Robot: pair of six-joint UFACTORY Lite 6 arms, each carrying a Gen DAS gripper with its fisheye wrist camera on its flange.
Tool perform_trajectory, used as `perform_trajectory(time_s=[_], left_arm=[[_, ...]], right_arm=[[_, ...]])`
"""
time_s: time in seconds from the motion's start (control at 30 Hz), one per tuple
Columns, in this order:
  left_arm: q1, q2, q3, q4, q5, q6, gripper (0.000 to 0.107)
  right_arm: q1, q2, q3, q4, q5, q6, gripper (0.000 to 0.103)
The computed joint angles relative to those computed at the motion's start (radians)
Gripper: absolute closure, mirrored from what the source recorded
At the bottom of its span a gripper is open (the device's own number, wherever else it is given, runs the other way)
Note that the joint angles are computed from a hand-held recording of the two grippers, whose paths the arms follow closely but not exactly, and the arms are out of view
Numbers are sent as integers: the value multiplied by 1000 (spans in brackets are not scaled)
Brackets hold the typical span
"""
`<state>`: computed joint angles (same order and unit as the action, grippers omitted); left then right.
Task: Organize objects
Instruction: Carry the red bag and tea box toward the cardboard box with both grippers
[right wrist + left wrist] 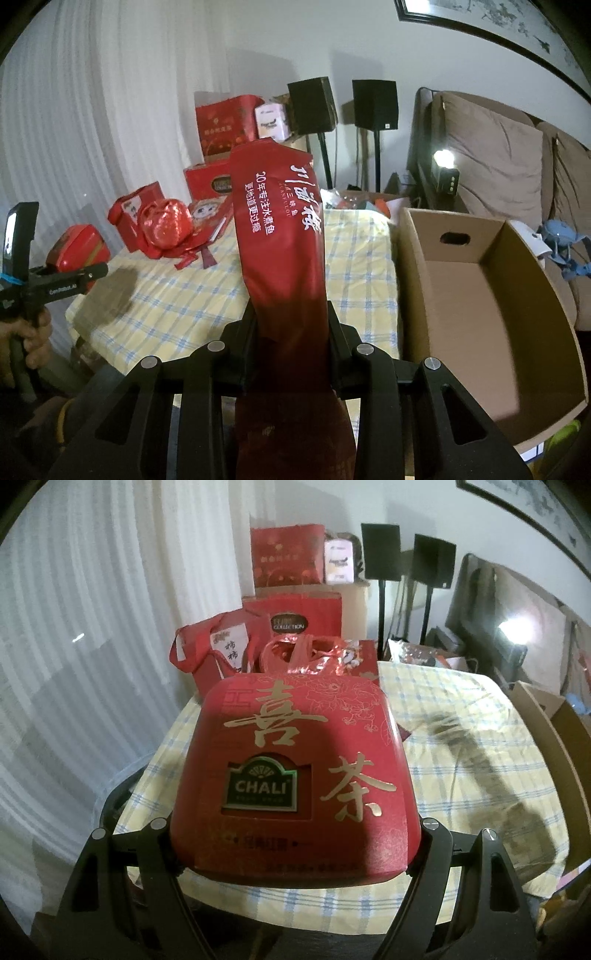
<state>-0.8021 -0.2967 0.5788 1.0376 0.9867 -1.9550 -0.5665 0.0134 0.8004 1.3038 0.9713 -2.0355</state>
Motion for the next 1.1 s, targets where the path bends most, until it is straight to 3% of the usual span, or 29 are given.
perform_trajectory(time_s=[0.53, 1.1], left_arm=[[-80, 218, 177, 20, 0, -67, 28], [-77, 302, 300, 40, -8, -26, 28]], right_arm=[[-31, 47, 64, -18, -7, -17, 71], [-61, 102, 139, -27, 18, 32, 71]])
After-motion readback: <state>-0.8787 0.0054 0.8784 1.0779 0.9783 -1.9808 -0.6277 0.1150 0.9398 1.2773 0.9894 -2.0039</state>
